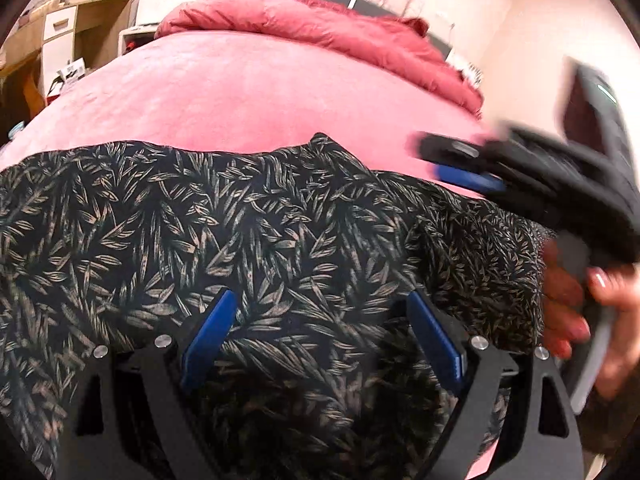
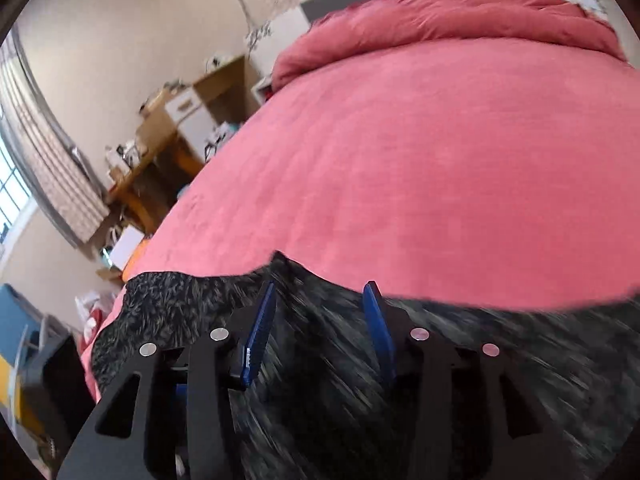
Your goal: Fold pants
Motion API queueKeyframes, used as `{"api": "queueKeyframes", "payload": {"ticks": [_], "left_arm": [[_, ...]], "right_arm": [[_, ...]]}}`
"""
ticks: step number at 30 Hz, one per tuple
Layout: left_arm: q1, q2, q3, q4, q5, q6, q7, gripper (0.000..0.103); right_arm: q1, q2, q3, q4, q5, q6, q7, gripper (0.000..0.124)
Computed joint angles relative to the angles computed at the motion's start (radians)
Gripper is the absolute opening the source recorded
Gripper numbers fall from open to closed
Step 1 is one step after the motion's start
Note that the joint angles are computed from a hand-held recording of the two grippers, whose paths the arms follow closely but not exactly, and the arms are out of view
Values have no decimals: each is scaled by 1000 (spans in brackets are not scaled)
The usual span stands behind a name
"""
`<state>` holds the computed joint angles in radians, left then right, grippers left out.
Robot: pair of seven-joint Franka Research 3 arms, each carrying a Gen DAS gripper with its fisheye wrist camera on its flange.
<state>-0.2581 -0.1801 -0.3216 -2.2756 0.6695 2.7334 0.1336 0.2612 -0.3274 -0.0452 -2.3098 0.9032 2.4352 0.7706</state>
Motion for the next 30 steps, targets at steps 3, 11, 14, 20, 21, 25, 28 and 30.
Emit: {"api": "queueKeyframes", "payload": {"ticks": [3,11,14,20,21,25,28,30], "left_arm": [[-36,35,38,67,-180,-44,132,88],[63,53,0,39,256,36,-269,92],[72,36,-4,21,440,85,-415,98],[73,25,17,-7,469,131,-451,98],[74,26,16,-7,471,130,-452,98],[74,31,14,-3,480,131,-462,98],[72,28,17,-7,479,131,-461,98],[72,28,17,-7,476,129,-457,98]], "right_arm": [[-34,-79,-35,-69,-9,1,-8,45],[-188,-181,-127,-175,-93,68,57,45],[-235,-144,-162,-167,-51,130,146,45],[-331,-21,-283,-88,139,82,341,45],[-348,1,-281,-75,152,84,350,45],[-408,125,-291,13,216,17,358,42],[-436,178,-270,57,283,-4,338,42],[-448,209,-240,91,303,2,301,41]]}}
